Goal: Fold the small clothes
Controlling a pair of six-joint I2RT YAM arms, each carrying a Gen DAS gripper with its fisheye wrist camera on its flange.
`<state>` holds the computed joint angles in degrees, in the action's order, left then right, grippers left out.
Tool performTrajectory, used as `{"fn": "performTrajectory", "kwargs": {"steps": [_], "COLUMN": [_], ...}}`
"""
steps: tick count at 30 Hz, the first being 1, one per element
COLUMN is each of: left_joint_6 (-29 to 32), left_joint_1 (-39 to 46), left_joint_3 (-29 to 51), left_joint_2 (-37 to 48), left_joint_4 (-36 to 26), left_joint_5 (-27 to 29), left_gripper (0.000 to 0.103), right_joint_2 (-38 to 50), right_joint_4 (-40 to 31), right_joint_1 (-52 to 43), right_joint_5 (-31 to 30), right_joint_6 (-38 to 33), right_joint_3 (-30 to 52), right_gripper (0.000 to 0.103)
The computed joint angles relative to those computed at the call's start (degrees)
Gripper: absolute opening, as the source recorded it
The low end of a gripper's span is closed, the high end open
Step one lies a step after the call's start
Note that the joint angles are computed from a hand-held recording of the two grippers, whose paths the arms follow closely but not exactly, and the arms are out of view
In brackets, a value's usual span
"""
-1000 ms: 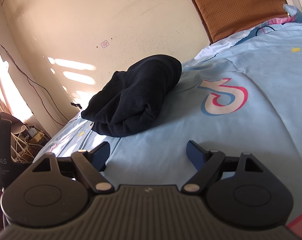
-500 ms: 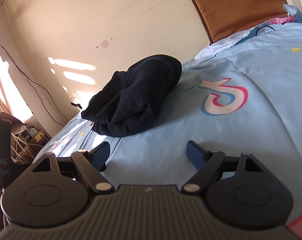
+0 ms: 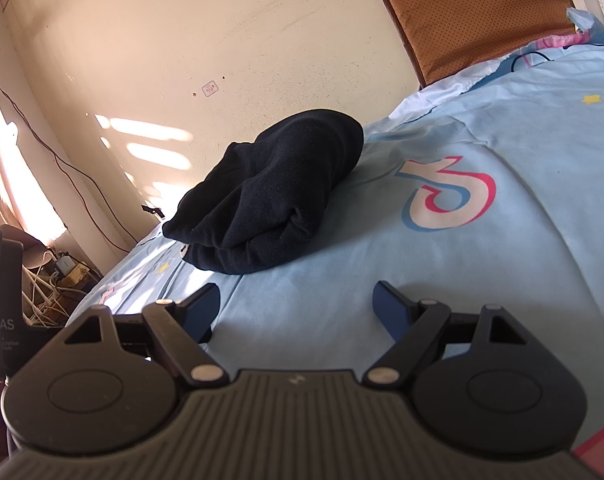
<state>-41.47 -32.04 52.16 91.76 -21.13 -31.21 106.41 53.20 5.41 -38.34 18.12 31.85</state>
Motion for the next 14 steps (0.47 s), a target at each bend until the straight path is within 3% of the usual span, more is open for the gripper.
{"fn": "performTrajectory", "kwargs": {"steps": [14], "left_joint_6": [0.2], "left_joint_1": [-0.1], "left_joint_3": [-0.3], "left_joint_2": [-0.4], "left_joint_4": [0.1], "left_joint_5": [-0.1], "left_gripper": [0.103], "right_joint_2": [0.1], "right_joint_4": [0.2], "right_joint_1": [0.0], "right_joint_5": [0.0], "right_joint_6": [0.0], "right_joint_3": [-0.1], "right_gripper": [0.085]}}
